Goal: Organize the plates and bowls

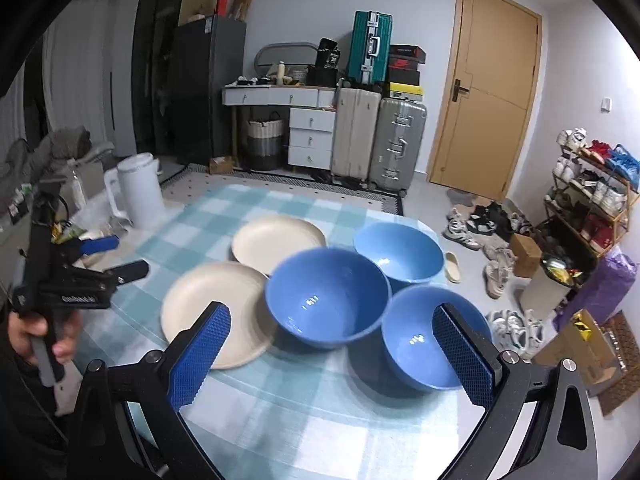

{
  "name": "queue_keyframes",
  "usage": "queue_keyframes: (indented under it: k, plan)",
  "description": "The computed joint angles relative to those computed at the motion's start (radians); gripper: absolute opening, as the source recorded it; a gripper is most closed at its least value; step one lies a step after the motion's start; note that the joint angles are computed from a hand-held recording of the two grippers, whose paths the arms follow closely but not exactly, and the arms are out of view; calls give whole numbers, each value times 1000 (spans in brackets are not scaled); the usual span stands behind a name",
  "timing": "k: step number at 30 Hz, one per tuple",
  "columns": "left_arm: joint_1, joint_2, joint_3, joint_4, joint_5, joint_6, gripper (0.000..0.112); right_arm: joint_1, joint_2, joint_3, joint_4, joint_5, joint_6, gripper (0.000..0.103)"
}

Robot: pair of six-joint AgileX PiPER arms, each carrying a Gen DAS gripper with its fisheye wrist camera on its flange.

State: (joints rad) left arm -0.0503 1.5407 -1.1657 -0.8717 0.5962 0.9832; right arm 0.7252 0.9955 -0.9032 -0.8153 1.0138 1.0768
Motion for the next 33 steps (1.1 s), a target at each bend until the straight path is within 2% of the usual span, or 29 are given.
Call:
queue_keyframes:
  k: [4,11,16,21,24,28,33]
  plan:
    - [3,25,-77,55,16,-69,102,-23,56,-118,22,13,-84,103]
    - [-7,117,-248,199,53,-236,102,-122,189,-304,114,-51,-255,103]
    - [-15,211,-391,274,97,-340,102,-248,292,-389,251,-140,-397,103]
    - [-27,317,-557,350,148,-439,102,-392,405,-492,460,-196,-575,103]
    - [-36,394,-666,394,179,-495,102,-452,485,-582,541,-181,-657,103]
    - [-37,510,-847,442,262,-586,102,-539,621,-735,678,-139,-785,103]
    - [-44,657,-1072,509,360,-674,102,-603,796,-926,780,-68,-871,103]
